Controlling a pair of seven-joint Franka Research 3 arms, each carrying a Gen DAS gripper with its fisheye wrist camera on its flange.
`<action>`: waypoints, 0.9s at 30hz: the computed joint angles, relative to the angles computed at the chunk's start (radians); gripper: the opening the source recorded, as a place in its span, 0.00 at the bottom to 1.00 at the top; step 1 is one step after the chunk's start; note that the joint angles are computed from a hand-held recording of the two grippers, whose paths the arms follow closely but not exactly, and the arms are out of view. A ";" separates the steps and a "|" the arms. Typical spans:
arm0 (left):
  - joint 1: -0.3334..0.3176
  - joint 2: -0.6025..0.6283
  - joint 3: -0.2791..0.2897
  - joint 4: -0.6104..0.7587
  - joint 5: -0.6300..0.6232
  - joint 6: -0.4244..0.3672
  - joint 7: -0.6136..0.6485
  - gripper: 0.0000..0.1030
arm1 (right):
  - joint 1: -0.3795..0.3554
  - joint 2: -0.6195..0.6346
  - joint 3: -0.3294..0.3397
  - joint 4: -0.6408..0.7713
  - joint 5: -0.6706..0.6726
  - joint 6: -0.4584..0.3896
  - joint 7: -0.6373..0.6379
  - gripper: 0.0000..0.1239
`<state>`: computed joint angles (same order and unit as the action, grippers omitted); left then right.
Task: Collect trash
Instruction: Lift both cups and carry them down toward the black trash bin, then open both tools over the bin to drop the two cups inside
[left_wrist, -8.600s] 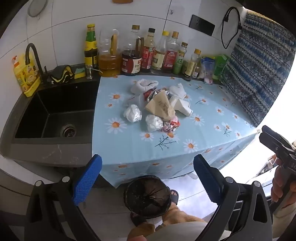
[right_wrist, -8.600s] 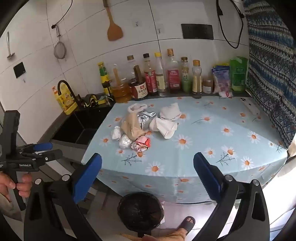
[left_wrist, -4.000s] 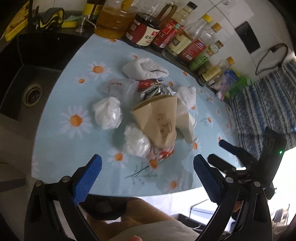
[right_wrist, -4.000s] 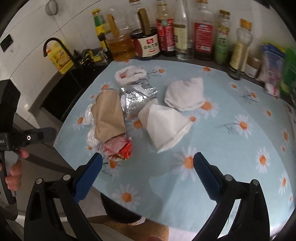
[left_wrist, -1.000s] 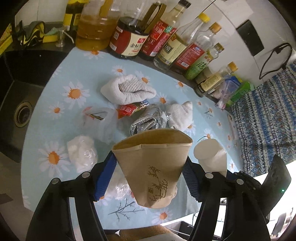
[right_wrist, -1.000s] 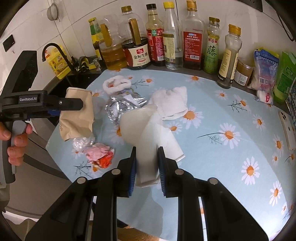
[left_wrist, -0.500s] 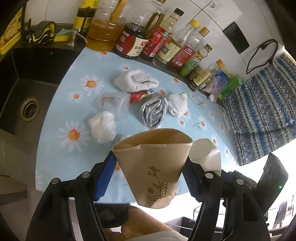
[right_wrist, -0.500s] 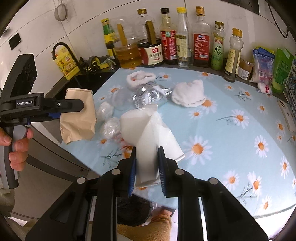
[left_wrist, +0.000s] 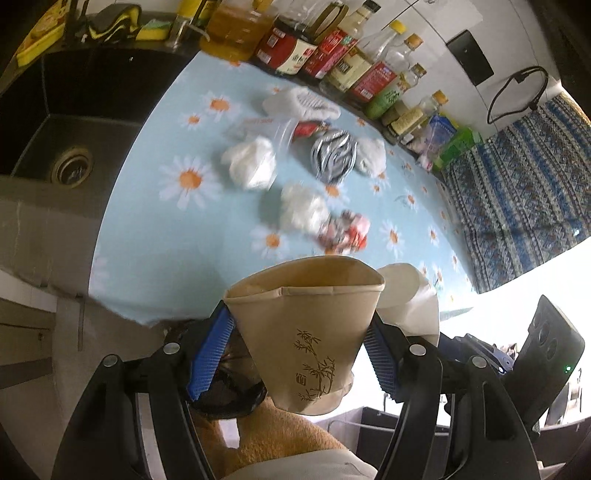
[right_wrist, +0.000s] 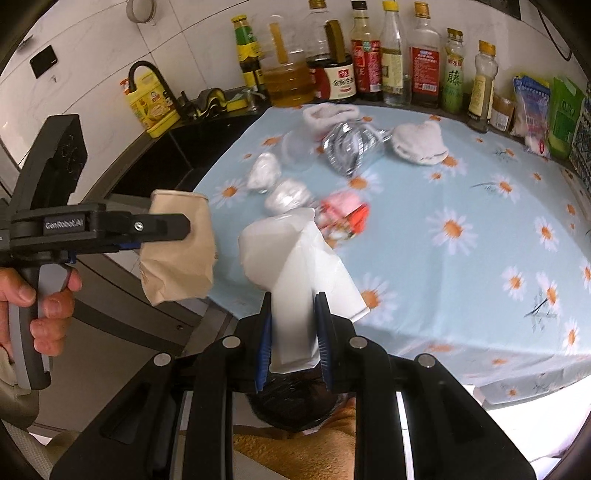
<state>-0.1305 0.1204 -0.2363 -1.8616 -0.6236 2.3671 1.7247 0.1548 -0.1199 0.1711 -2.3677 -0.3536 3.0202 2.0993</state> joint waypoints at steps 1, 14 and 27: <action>0.004 -0.011 0.001 -0.019 -0.009 -0.005 0.012 0.65 | 0.000 0.001 0.006 -0.005 -0.006 0.004 0.012 0.19; -0.009 -0.057 0.023 -0.180 -0.012 -0.003 0.085 0.65 | 0.073 0.089 -0.014 -0.027 -0.076 -0.019 0.140 0.19; -0.005 0.039 0.001 -0.217 0.072 0.003 0.044 0.65 | 0.149 0.245 -0.063 -0.005 0.369 -0.026 -0.221 0.19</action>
